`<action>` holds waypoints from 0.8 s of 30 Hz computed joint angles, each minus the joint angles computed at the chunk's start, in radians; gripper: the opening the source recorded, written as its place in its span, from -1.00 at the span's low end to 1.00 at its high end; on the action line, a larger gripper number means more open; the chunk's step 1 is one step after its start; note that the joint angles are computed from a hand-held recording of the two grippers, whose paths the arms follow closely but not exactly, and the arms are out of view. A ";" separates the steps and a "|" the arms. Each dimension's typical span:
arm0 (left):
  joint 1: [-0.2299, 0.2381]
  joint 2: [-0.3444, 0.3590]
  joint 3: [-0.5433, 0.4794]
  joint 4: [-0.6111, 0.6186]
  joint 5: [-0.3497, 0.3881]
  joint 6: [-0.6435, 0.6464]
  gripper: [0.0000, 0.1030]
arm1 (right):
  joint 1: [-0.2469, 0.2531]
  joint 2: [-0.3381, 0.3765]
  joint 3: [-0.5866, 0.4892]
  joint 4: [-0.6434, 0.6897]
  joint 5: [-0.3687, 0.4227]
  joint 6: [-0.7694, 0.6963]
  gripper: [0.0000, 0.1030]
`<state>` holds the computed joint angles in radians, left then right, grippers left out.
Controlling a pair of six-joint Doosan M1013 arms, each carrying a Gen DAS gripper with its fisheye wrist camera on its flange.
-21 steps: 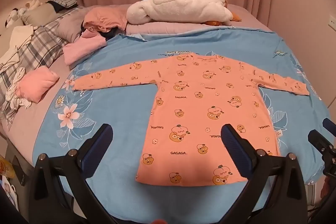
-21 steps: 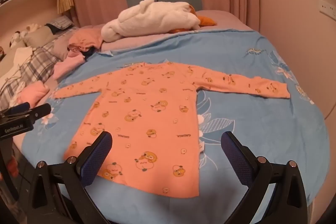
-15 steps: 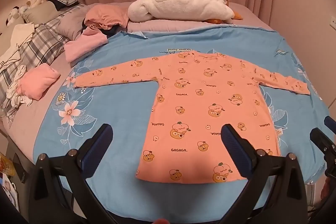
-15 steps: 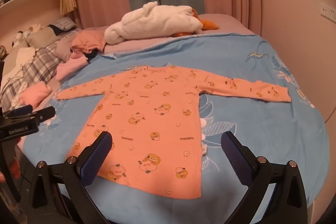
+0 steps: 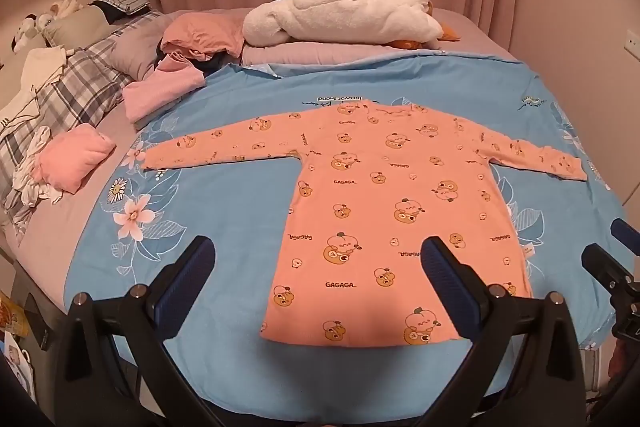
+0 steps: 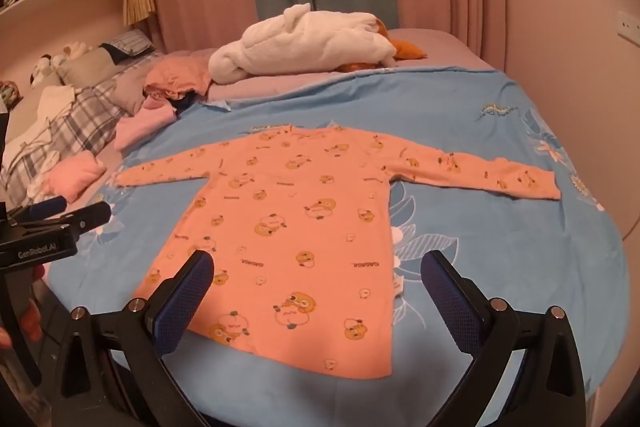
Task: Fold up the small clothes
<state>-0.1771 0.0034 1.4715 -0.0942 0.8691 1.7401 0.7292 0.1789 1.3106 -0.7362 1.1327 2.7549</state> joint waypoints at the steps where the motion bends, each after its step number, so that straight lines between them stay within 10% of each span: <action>1: 0.001 -0.001 0.001 -0.003 -0.002 0.002 1.00 | 0.001 0.001 -0.001 -0.001 0.000 -0.001 0.99; 24: -0.003 -0.005 0.005 -0.007 0.003 0.006 0.99 | 0.004 -0.001 0.005 -0.008 -0.009 0.003 0.99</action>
